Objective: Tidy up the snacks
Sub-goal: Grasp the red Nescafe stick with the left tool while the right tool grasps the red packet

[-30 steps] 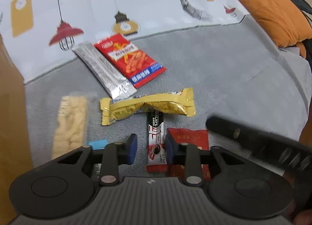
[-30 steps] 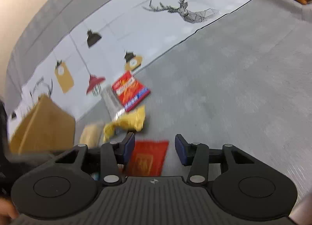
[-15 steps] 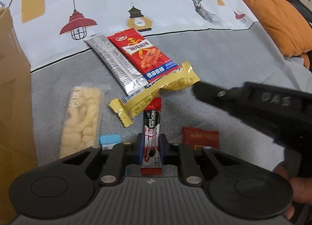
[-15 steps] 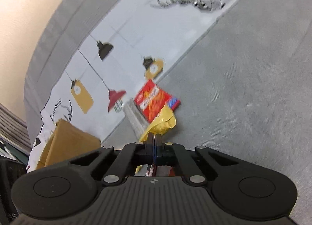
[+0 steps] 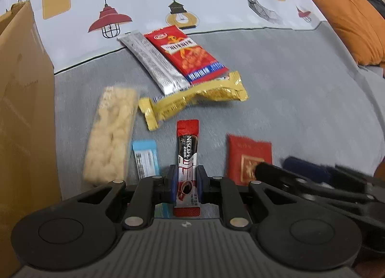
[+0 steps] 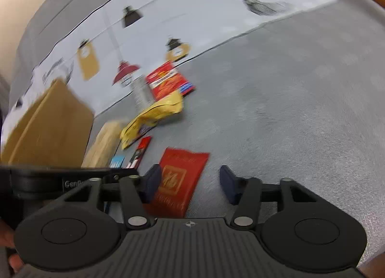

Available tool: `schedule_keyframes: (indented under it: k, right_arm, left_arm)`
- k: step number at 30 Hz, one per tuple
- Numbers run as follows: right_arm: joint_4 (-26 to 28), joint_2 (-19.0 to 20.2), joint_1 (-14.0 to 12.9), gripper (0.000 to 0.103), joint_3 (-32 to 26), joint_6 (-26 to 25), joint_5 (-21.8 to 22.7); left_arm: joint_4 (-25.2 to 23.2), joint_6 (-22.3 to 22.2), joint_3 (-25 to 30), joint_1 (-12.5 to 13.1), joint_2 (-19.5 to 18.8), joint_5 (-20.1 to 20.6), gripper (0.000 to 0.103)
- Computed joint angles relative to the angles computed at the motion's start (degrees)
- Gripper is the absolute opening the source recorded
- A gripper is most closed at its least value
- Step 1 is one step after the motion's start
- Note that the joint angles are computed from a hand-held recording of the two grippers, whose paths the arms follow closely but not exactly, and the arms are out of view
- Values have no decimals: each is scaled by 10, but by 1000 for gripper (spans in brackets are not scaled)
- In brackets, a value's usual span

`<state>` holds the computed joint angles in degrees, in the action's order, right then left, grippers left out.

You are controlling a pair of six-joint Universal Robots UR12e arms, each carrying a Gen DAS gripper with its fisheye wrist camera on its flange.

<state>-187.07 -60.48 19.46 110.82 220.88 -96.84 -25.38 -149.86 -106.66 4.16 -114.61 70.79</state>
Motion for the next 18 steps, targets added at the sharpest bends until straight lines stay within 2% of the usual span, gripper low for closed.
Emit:
schedule_keyframes:
  k: [3, 8, 11, 15, 16, 18]
  right_arm:
    - [13, 6, 5, 58, -11, -17, -7]
    - [42, 21, 16, 58, -39, -68, -35]
    - [55, 25, 21, 58, -49, -102, -46]
    - [65, 25, 28, 58, -51, -111, -65]
    - [68, 25, 30, 58, -51, -119, -69]
    - [75, 23, 34, 59, -51, -149, -70]
  left_arm:
    - [15, 4, -6, 1, 0, 3, 17]
    - [-6, -10, 5, 2, 0, 30, 17]
    - [-2, -9, 3, 3, 2, 34, 16]
    - [5, -15, -1, 4, 3, 35, 15]
    - [7, -15, -2, 5, 3, 34, 17]
    - [8, -15, -3, 4, 4, 37, 17]
